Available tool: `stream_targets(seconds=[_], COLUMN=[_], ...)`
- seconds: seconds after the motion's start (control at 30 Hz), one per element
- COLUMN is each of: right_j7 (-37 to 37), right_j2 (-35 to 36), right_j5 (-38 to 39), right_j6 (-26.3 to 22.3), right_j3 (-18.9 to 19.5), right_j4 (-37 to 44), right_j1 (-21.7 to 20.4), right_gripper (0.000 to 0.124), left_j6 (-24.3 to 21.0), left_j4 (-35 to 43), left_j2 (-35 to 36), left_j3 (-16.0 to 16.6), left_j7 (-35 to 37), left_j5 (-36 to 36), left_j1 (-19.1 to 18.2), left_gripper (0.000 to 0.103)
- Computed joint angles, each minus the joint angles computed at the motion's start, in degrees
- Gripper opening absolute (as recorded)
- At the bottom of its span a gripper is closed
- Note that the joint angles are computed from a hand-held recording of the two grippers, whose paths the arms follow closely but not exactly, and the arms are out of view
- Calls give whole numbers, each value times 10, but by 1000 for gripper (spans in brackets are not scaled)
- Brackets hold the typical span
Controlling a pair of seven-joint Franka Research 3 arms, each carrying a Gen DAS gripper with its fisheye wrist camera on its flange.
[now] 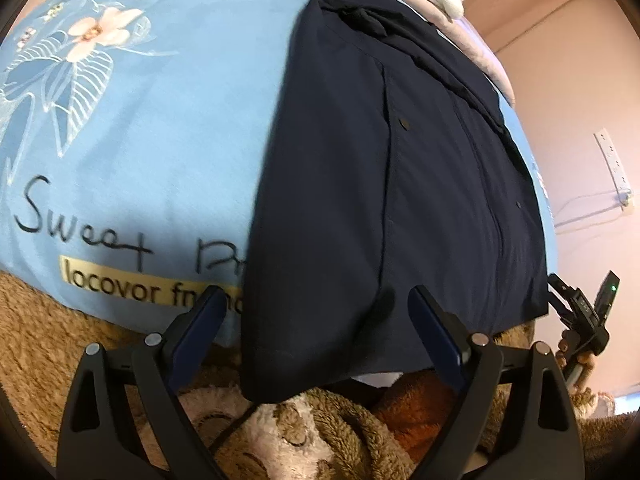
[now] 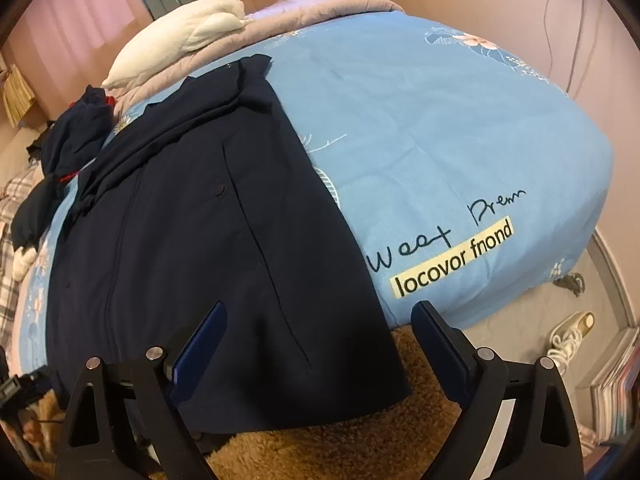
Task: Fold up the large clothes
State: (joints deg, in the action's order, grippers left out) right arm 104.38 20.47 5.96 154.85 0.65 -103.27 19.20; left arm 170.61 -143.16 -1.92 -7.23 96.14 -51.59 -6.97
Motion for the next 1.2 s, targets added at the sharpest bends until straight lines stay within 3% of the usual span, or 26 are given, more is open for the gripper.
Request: stream_targets(seconds=[0.17, 0.5, 0.6, 0.7, 0.77, 0.8, 0.83, 0.9, 0.93, 1.07, 1.2], right_j7=[-38, -96, -128, -152, -171, -178, -188, -240, -262, -363, -441], right_j2=[1, 13, 14, 16, 18, 18, 17, 9, 3, -38, -71], right_j5=[29, 62, 91, 115, 133, 138, 148, 211, 238, 353, 448], right_j6=[-20, -70, -76, -81, -85, -85, -84, -76, -69, -37, -21], right_j3=[14, 24, 34, 40, 45, 46, 50, 75, 83, 108, 107], right_j4=[3, 23, 23, 25, 28, 28, 28, 20, 15, -10, -23], right_j1=[-15, -29, -39, -46, -50, -49, -51, -71, -75, -90, -87], right_gripper=[84, 58, 54, 39, 27, 24, 19, 15, 14, 12, 11], left_j6=[-21, -46, -75, -67, -58, -59, -52, -48, -44, 3, 52], left_j4=[7, 16, 24, 23, 17, 16, 14, 11, 11, 1, -4], left_j2=[0, 2, 7, 9, 4, 2, 1, -3, -6, -56, -95], left_j3=[0, -5, -4, -10, -13, -13, -14, -13, -12, -5, 11], left_j7=[84, 167, 198, 153, 117, 114, 91, 60, 72, 141, 175], left_j5=[-80, -167, -204, -164, -124, -120, -98, -71, -92, -156, -187], left_j1=[-5, -2, 3, 6, 5, 4, 3, 1, -3, -34, -75], left_gripper=[92, 91, 87, 73, 48, 27, 18, 9, 8, 5, 4])
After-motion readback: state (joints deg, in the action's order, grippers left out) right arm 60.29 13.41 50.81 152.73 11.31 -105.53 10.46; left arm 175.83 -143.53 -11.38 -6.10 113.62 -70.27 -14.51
